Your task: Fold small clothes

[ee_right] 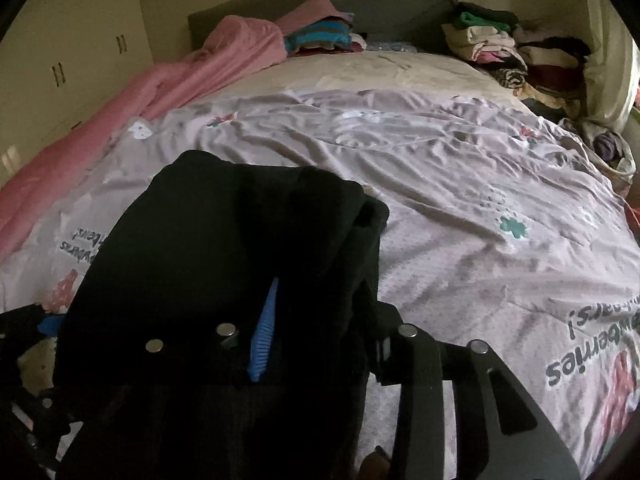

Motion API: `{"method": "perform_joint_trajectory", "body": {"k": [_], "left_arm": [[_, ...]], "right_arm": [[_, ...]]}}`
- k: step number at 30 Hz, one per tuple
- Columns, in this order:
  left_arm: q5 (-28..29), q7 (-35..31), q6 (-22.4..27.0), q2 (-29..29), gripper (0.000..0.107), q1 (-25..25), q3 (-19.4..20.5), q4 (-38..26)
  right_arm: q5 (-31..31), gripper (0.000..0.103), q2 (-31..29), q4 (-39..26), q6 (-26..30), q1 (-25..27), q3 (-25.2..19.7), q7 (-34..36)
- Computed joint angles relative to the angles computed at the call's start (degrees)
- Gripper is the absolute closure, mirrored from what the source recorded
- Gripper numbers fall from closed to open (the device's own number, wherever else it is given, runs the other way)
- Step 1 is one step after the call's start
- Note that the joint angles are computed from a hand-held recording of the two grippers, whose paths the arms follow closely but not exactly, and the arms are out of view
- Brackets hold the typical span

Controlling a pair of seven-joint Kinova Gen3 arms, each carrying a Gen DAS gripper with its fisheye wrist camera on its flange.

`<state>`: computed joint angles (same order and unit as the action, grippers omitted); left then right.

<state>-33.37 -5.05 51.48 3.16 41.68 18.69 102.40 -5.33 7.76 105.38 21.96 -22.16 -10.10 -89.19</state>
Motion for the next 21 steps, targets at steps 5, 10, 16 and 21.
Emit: {"method": "perform_joint_trajectory", "body": {"k": [5,10,16,21], "left_arm": [[-0.1,0.4,0.5,-0.4,0.02,0.3,0.3,0.2],[-0.4,1.0,0.8,-0.7,0.02,0.3,0.6,0.4],[-1.1,2.1,2.5,-1.3,0.02,0.6,1.4,0.3],[-2.0,3.2,4.2,-1.5,0.02,1.1,2.1,-0.1]], "right_arm": [[3.7,0.057,-1.2,1.0,-0.2,-1.4,1.3,-4.6],[5.8,0.055,-3.1,2.2,0.4,-1.8,1.4,-6.7],[2.1,0.053,-6.2,4.2,1.0,0.1,0.6,-3.7],[-1.7,0.05,-9.0,6.3,1.8,1.3,1.3,-1.2]]}}
